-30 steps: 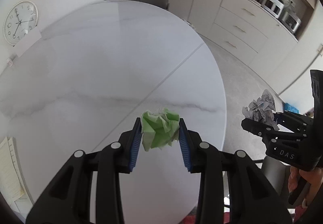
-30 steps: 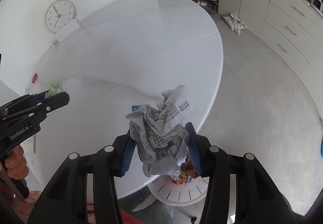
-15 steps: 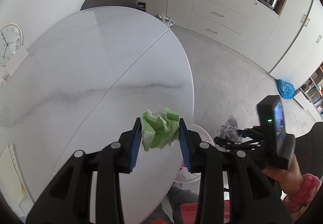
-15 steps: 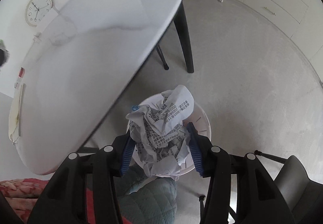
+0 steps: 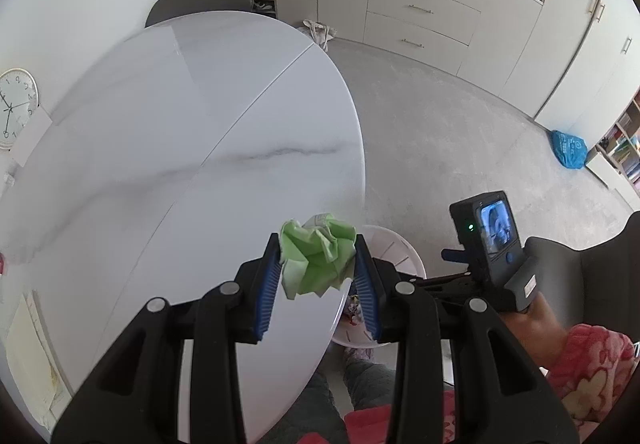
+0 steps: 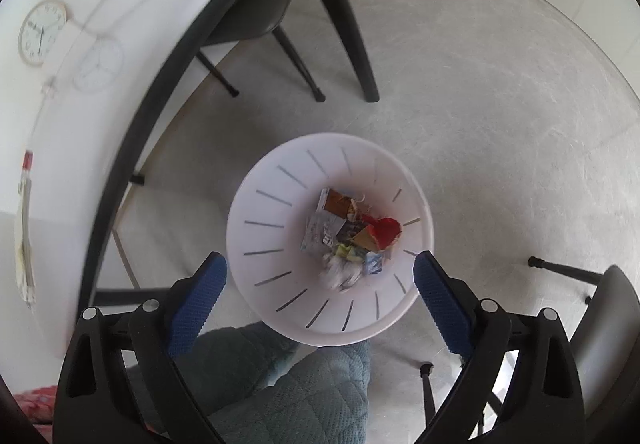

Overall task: Collect trash
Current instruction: 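Drop the white paper into the wastebasket with the right tool while the left tool releases the green paper there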

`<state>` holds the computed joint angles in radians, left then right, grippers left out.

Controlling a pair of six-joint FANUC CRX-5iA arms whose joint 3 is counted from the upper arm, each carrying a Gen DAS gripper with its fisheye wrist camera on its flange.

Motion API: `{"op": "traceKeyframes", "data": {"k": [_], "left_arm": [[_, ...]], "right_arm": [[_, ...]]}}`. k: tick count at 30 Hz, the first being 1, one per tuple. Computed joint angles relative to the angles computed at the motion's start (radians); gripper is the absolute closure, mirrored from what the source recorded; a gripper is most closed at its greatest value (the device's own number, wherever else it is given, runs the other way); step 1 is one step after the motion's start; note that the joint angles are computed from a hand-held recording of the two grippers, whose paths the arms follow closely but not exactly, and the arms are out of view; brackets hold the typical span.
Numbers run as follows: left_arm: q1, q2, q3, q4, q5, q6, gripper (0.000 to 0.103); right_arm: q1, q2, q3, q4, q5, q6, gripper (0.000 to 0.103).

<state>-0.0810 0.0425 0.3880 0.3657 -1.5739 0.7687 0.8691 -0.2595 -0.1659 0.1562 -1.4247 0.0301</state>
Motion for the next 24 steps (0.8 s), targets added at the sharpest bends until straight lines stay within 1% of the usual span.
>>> {"op": "traceKeyframes", "data": {"k": [4,7,9,11,13,17,20,22,23,24], "left_arm": [[-0.054,-0.004,-0.022,-0.014,-0.007,-0.056,0.068],[-0.111,-0.005,-0.049,-0.04,-0.01,-0.092,0.068],[-0.158,-0.008,-0.081,-0.075,-0.007,-0.11,0.068],[-0.207,-0.009,-0.117,-0.116,0.001,-0.124,0.068],[-0.252,-0.01,-0.154,-0.163,0.024,-0.131,0.068],[-0.321,0.014,-0.218,-0.234,0.058,-0.11,0.068],[-0.351,0.04,-0.246,-0.279,0.076,-0.083,0.067],[-0.362,0.058,-0.251,-0.304,0.076,-0.078,0.064],[-0.364,0.066,-0.255,-0.31,0.072,-0.078,0.06],[-0.361,0.07,-0.26,-0.311,0.069,-0.082,0.052]], "right_arm": [[0.074,-0.068,-0.005,0.094,-0.101,-0.105,0.009],[0.141,-0.093,0.019,0.167,-0.236,-0.161,0.006],[0.186,-0.103,0.038,0.205,-0.341,-0.188,0.004],[0.217,-0.118,0.044,0.222,-0.412,-0.206,0.003],[0.245,-0.14,0.042,0.221,-0.459,-0.236,0.003],[0.282,-0.186,0.014,0.199,-0.493,-0.305,0.003],[0.287,-0.214,-0.019,0.176,-0.477,-0.339,0.003],[0.283,-0.231,-0.032,0.159,-0.464,-0.351,0.003],[0.279,-0.235,-0.039,0.153,-0.455,-0.353,0.003],[0.275,-0.239,-0.045,0.146,-0.449,-0.353,0.003]]}}
